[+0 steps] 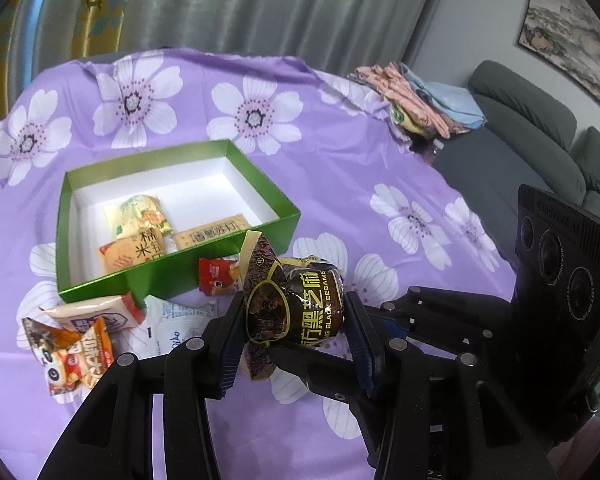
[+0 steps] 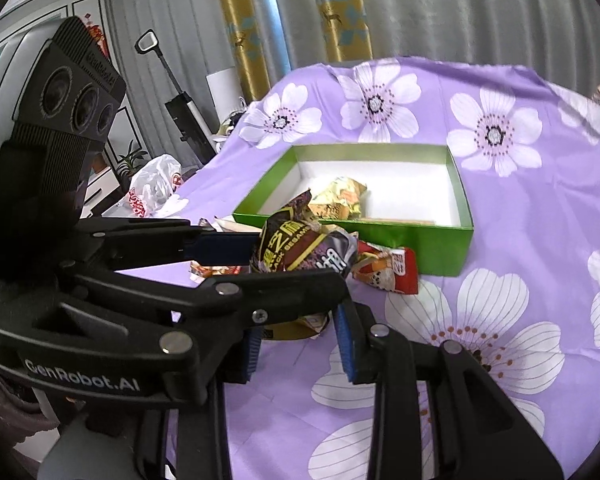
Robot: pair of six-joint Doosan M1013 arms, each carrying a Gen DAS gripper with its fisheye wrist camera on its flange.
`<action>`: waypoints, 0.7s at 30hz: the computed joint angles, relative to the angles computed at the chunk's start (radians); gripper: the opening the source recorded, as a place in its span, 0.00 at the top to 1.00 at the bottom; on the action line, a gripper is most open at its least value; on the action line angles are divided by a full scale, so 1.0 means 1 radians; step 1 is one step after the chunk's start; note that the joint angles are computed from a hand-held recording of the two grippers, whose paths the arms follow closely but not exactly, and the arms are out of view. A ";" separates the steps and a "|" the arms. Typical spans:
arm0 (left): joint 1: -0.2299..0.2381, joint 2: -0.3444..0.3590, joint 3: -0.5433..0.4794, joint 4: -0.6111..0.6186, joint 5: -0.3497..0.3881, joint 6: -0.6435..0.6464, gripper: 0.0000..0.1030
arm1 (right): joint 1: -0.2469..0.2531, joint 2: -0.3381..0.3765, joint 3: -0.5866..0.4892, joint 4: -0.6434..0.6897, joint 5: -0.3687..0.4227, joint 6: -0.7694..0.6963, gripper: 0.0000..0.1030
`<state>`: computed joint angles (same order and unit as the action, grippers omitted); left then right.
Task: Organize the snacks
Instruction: 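Carry the gold candies over the green box and lower them inside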
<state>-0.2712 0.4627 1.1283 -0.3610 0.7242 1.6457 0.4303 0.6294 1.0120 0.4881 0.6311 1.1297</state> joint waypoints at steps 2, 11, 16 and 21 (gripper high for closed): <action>0.000 -0.009 0.009 0.002 -0.013 0.002 0.54 | 0.004 -0.005 0.002 -0.007 -0.009 -0.004 0.69; 0.004 -0.047 0.047 -0.017 -0.070 0.028 0.54 | 0.019 -0.026 0.010 -0.036 -0.041 -0.023 0.69; 0.006 -0.059 0.057 -0.022 -0.093 0.040 0.54 | 0.024 -0.028 0.002 -0.042 -0.052 -0.039 0.69; 0.011 -0.062 0.055 -0.030 -0.104 0.051 0.54 | 0.027 -0.026 -0.006 -0.027 -0.066 -0.072 0.69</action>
<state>-0.2598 0.4009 1.1836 -0.3910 0.6198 1.6962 0.4569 0.6031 1.0062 0.4615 0.5654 1.0577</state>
